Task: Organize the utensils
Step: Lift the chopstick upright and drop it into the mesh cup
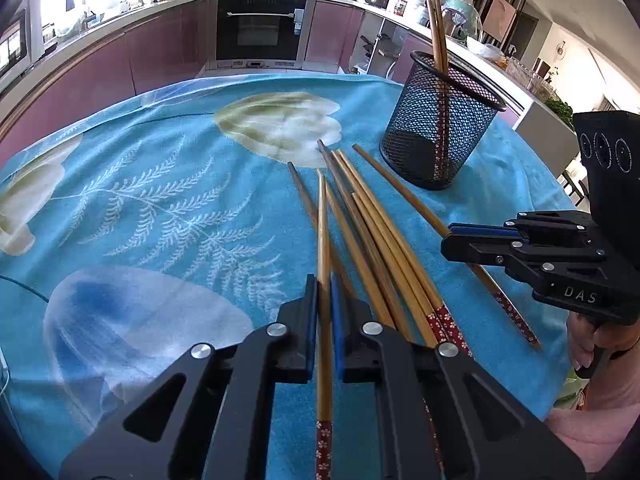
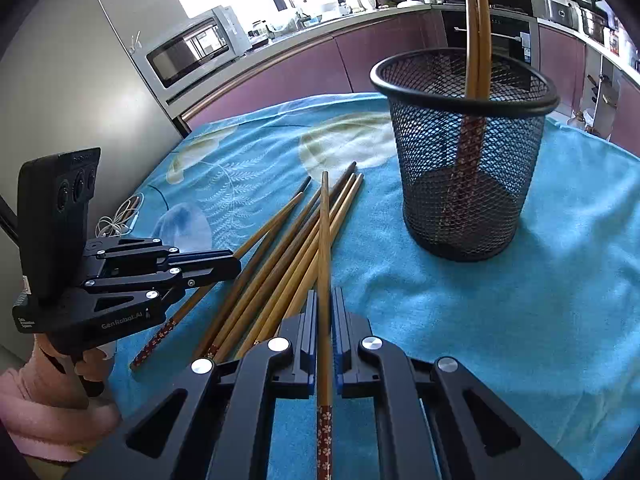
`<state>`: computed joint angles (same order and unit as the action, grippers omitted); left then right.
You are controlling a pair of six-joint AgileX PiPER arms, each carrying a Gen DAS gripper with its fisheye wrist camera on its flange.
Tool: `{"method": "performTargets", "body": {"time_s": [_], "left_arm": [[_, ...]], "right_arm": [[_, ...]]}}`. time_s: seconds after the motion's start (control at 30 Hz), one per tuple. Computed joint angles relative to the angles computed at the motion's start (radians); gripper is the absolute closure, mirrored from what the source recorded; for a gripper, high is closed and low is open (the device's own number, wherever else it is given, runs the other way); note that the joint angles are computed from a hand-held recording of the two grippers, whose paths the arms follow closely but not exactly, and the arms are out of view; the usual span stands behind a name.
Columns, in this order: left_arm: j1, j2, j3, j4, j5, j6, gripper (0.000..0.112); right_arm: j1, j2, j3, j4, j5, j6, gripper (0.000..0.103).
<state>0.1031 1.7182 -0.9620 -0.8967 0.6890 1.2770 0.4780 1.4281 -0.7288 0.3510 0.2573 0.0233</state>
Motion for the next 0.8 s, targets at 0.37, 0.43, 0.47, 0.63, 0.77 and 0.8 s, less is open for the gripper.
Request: {"method": "performTargets", "body": {"time_s": [0.37,0.43,0.47,0.63,0.77,0.8], "left_arm": [[0.090,-0.105,-0.048,-0.089,0.226,0.054,0.105],[0.109,-0.123,-0.065,-0.110,0.278,0.059,0.105],[0.119,-0.131,-0.075,-0.122,0.306,0.061,0.105],[0.157,-0.167,-0.124,-0.183,0.401,0.055,0.105],[0.153,-0.175,-0.174,-0.250,0.431,0.033,0.105],[0.145,-0.170,-0.192,-0.265,0.432,0.023,0.105]], "right_arm": [[0.015,-0.199,0.023,-0.298,0.008,0.270,0.097],[0.005,-0.231,0.021,-0.315,0.013,0.279,0.097],[0.001,-0.243,0.018,-0.325,0.016,0.285,0.097],[-0.054,-0.288,-0.010,-0.254,0.028,0.184,0.097],[-0.112,-0.308,-0.051,-0.153,0.045,0.056,0.097],[-0.127,-0.309,-0.065,-0.131,0.051,0.025,0.097]]}}
